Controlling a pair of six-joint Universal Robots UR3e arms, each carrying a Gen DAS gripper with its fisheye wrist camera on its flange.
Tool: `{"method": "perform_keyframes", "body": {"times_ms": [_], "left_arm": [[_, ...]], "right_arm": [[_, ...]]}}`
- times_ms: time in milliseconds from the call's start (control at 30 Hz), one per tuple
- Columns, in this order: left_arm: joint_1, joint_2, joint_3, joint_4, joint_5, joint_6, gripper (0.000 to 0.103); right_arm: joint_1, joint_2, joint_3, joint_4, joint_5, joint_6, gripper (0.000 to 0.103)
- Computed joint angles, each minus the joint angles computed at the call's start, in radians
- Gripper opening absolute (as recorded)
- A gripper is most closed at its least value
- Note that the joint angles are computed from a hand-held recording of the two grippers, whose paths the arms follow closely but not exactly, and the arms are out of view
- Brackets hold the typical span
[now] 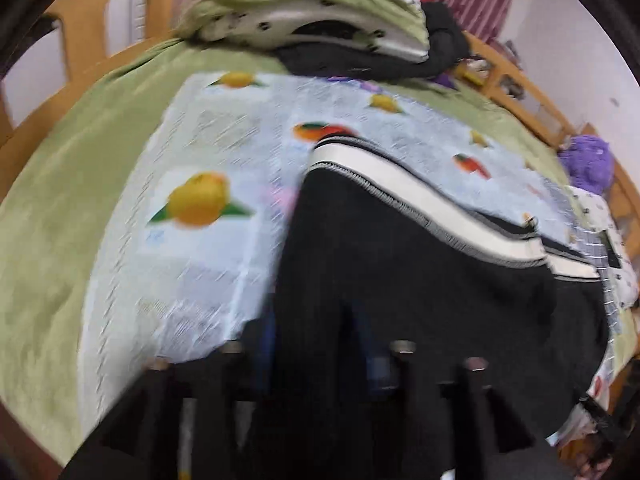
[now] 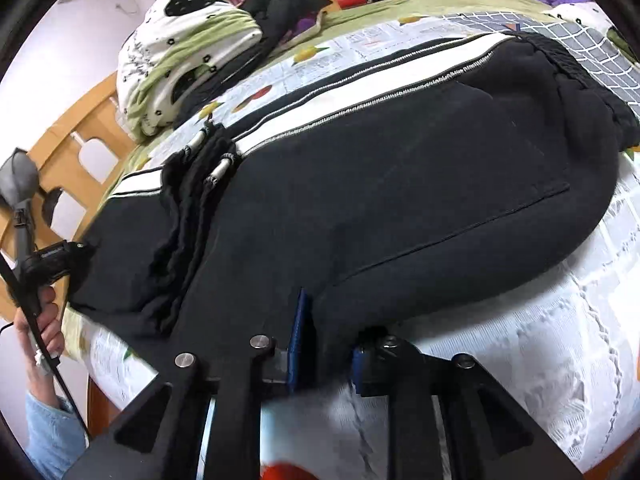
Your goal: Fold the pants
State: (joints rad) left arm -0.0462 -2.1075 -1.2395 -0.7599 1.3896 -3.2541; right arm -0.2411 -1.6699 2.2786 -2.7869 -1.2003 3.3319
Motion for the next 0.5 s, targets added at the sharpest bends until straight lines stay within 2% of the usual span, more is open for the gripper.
{"method": "perform_keyframes", "body": {"times_ms": [33,100,167,200,300,333,400,433,467,500], "left_arm": [[0.009,0.038,-0.062,0.023,-0.012,0.002,0.06],[0.053,0.144,-0.253,0.125,-0.091,-0.001,0.064],[0.105,0.241,-0.422,0.183,-0.186,-0.005,0.068],[0.118,0.262,-0.462,0.199,-0.208,-0.012,0.071],[0.145,0.321,-0.639,0.342,-0.235,-0.084,0.073],[0.162,0.321,-0.67,0.361,-0.273,-0.092,0.073],[0.188,0.319,-0.734,0.447,-0.329,-0.133,0.076],[0.194,0.309,-0.748,0.487,-0.342,-0.164,0.077],[0.195,0.294,-0.747,0.514,-0.353,-0.191,0.077],[0.189,0.28,-0.735,0.524,-0.349,-0.211,0.078]], "right_arm": [[-0.031,-0.063,0.03,0.022,0.004,-0.023,0.033],[-0.125,-0.206,0.108,0.035,0.018,-0.066,0.054],[-0.272,-0.326,0.161,0.089,0.07,-0.111,0.065],[-0.345,-0.338,0.165,0.116,0.092,-0.113,0.065],[-0.452,-0.207,0.139,0.068,0.115,-0.06,0.065],[-0.477,-0.139,0.122,0.037,0.117,-0.036,0.065],[-0.506,0.007,0.101,-0.091,0.164,0.015,0.065],[-0.492,0.062,0.054,-0.106,0.163,0.032,0.063],[-0.461,0.107,-0.019,-0.074,0.131,0.033,0.035],[-0.462,0.111,-0.049,-0.055,0.119,0.013,0.017]]}}
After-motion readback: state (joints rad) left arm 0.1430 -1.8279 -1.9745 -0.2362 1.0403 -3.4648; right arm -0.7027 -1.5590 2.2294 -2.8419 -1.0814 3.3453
